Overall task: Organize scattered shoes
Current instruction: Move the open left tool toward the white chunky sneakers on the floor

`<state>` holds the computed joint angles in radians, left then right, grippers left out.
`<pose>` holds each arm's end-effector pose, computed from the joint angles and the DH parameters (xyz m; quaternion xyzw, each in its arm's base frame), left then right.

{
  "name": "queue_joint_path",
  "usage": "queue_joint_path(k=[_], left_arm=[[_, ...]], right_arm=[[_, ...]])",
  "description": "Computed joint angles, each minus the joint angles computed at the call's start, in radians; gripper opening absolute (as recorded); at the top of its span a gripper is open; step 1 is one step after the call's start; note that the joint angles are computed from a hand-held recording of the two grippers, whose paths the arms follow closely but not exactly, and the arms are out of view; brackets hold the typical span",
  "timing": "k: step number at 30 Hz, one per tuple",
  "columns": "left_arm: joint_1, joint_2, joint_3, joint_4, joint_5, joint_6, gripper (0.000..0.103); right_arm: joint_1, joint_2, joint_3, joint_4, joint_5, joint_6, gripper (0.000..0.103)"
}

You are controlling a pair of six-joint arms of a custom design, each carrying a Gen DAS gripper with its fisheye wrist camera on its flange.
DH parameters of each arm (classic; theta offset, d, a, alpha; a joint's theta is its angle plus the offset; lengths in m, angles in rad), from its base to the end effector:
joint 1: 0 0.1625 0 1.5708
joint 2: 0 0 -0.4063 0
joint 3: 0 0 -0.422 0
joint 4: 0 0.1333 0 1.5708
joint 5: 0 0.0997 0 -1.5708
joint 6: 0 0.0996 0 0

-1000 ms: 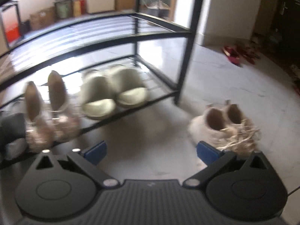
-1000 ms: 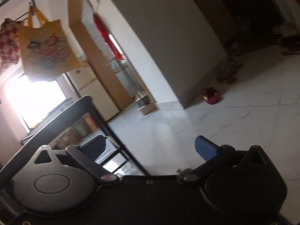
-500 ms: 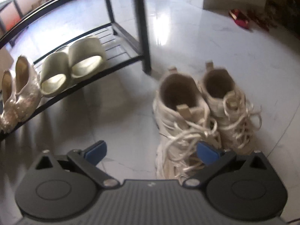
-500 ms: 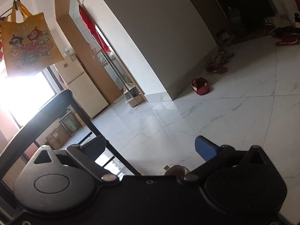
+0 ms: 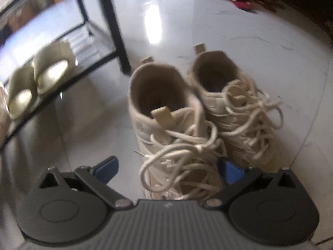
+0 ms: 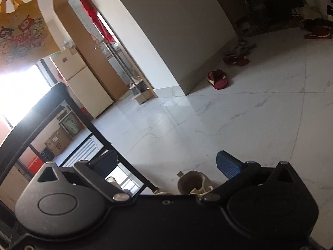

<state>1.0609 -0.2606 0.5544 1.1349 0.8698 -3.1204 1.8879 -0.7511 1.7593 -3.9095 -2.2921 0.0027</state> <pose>-0.1734 -0.7149 0.0555 0.2223 0.9104 -0.1476 0.3162 0.2570 -0.5666 0.1619 -0.0999 -0.7612 0.6144 0.1821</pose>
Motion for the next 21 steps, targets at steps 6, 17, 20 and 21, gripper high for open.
queue_joint_path(k=[6, 17, 20, 21], left_arm=[[0.048, 0.047, -0.124, 0.097, 0.117, -0.155, 0.102], [0.072, 0.043, -0.133, 0.088, 0.21, -0.146, 0.087], [0.082, 0.064, -0.17, 0.096, 0.226, -0.164, 0.089], [0.085, 0.071, -0.182, 0.098, 0.231, -0.168, 0.089]], right_arm=[[-0.009, -0.006, 0.001, 0.043, -0.009, 0.027, 0.103], [-0.021, -0.018, 0.019, 0.109, 0.001, 0.086, 0.103], [-0.02, -0.019, 0.02, 0.11, -0.001, 0.082, 0.103], [-0.02, -0.02, 0.021, 0.112, -0.001, 0.082, 0.103]])
